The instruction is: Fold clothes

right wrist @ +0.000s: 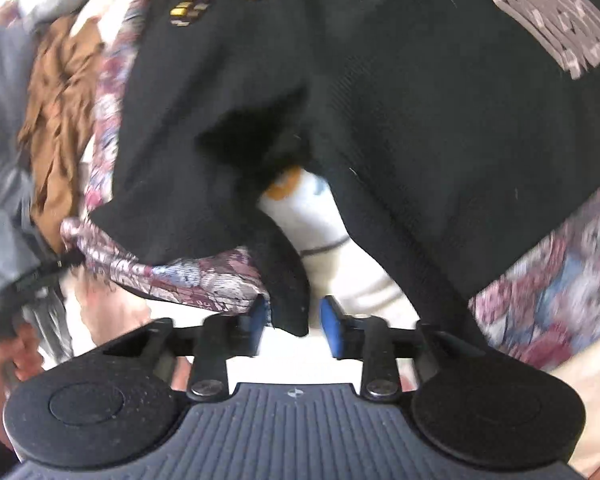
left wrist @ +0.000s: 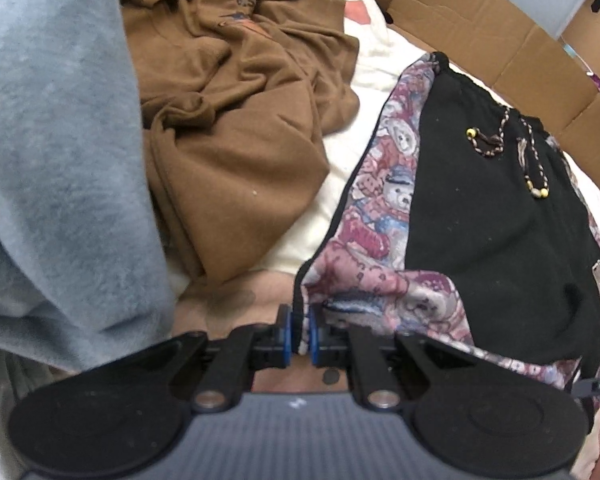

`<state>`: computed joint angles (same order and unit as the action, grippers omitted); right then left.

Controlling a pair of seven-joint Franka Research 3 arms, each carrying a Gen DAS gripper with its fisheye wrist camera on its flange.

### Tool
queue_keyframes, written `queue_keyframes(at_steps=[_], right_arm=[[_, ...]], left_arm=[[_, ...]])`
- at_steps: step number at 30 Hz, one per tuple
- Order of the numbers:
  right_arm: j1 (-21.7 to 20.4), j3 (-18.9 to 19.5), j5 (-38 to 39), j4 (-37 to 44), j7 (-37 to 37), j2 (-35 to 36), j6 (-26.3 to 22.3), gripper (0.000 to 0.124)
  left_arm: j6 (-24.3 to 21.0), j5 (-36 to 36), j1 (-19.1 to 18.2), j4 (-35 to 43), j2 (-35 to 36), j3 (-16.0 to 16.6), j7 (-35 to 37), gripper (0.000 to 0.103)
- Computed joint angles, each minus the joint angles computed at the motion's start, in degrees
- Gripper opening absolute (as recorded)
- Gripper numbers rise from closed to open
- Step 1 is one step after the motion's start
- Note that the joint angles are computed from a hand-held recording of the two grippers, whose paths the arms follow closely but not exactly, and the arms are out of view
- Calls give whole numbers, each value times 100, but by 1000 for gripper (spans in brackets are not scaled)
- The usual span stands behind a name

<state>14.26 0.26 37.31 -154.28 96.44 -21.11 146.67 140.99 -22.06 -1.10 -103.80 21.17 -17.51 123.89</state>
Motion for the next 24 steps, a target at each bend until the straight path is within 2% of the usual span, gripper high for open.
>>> queue_keyframes(at_steps=[4, 7, 11, 14, 16, 17, 21, 24], right_arm=[[96, 36, -191, 125, -457, 187, 37, 47], [72, 156, -353, 126, -415, 386, 254, 47], [226, 120, 46, -31, -446, 424, 713, 47], [297, 90, 113, -28, -565, 456, 785, 46], [349, 20, 267, -8, -739, 459, 767, 29], [368, -8, 347, 2, -828, 461, 755, 4], [328, -39, 480, 25, -912, 339, 549, 1], [226, -92, 550, 25, -712, 106, 146, 1]], left_arm=[[17, -32, 11, -21, -24, -9, 35, 9], [19, -44, 13, -41, -27, 0, 15, 9], [-31, -46, 26, -71, -54, 9, 21, 9], [-68, -56, 32, -82, -72, 17, 39, 9], [-97, -89, 46, -80, -85, 17, 65, 9], [-107, -108, 50, -77, -92, 20, 69, 9], [-173, -190, 76, -89, -171, 31, 102, 9], [-520, -178, 83, -60, -285, 109, -33, 9]])
